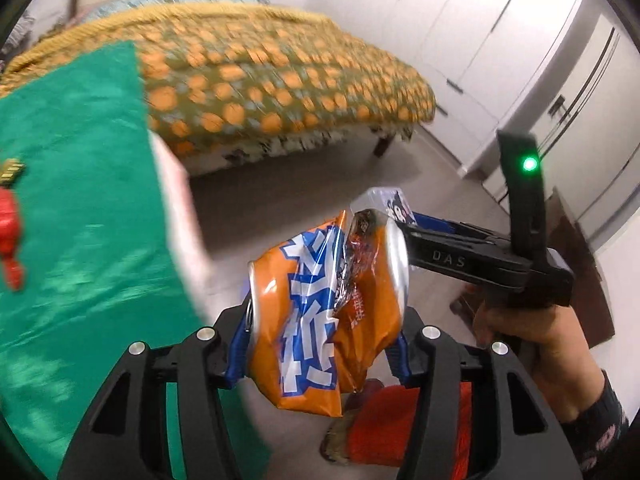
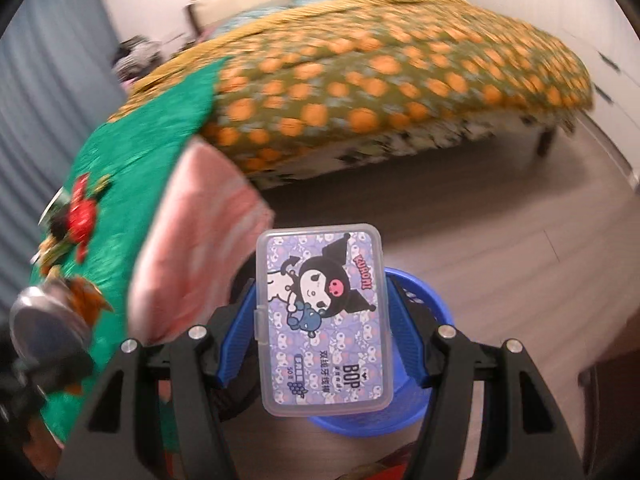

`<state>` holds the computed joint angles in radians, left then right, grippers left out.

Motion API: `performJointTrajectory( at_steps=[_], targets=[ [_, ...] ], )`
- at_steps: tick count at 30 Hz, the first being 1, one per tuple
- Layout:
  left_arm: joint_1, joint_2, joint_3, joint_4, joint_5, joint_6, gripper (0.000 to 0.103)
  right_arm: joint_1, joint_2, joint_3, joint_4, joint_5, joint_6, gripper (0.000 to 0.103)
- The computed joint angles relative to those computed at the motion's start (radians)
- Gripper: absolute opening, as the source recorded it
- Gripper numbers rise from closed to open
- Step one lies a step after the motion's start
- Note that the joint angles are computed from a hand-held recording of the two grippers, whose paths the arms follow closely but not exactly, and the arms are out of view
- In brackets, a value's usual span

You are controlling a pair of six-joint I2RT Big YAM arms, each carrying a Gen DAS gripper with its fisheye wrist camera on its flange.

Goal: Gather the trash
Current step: 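Open both grippers over the blue wastebasket to drop the bag and box, then move both tools back over the cloth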

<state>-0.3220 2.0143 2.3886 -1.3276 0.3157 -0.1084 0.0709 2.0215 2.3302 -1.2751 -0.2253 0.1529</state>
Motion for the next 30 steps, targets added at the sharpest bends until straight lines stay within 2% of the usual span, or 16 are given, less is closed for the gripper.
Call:
performJointTrajectory(
  at_steps=[2, 6, 9, 10, 11, 12, 13, 15, 17, 20, 22, 24, 27, 30],
  targets=[
    [-0.023, 0.084, 0.097, -0.045, -0.012, -0.013, 0.054, -0.026, 0.014, -0.007, 0.006, -0.029, 0.034, 0.061],
    [-0.048, 0.199, 0.208, -0.082, -0.032, -0.031, 0.056, -0.056, 0.035, -0.005, 0.011, -0.073, 0.075, 0.061],
    [-0.058, 0.253, 0.237, -0.060, -0.048, -0.040, 0.062, -0.074, 0.048, -0.006, 0.029, -0.100, 0.096, 0.062],
    [-0.060, 0.274, 0.252, -0.049, -0.052, -0.039, 0.064, -0.077, 0.046, -0.014, 0.039, -0.110, 0.103, 0.074],
    [-0.063, 0.293, 0.268, -0.044, -0.055, -0.038, 0.076, -0.083, 0.047, -0.020, 0.049, -0.126, 0.113, 0.082],
    [-0.067, 0.322, 0.301, -0.051, -0.071, -0.037, 0.083, -0.088, 0.047, -0.023, 0.057, -0.140, 0.126, 0.088],
    [-0.067, 0.344, 0.336, -0.069, -0.090, -0.035, 0.084, -0.091, 0.053, -0.010, 0.057, -0.143, 0.131, 0.088],
    [-0.065, 0.336, 0.320, -0.074, -0.098, -0.035, 0.084, -0.096, 0.036, -0.024, 0.086, -0.128, 0.134, 0.088],
    [-0.058, 0.255, 0.191, -0.006, -0.080, -0.043, 0.085, -0.098, 0.023, -0.032, 0.109, -0.100, 0.140, 0.088],
    [-0.054, 0.098, -0.024, 0.129, -0.065, -0.040, 0.092, -0.101, -0.007, -0.060, 0.144, -0.037, 0.150, 0.088],
    [-0.052, -0.015, -0.159, 0.216, -0.068, -0.016, 0.096, -0.097, -0.028, -0.081, 0.167, 0.010, 0.139, 0.089],
    [-0.045, -0.109, -0.263, 0.273, -0.080, 0.017, 0.098, -0.083, -0.066, -0.127, 0.214, 0.080, 0.112, 0.090],
    [-0.018, -0.229, -0.392, 0.305, -0.100, 0.062, 0.098, -0.058, -0.118, -0.196, 0.284, 0.158, 0.064, 0.091],
    [0.028, -0.328, -0.511, 0.328, -0.132, 0.067, 0.098, -0.013, -0.182, -0.286, 0.367, 0.206, -0.010, 0.091]
  ],
)
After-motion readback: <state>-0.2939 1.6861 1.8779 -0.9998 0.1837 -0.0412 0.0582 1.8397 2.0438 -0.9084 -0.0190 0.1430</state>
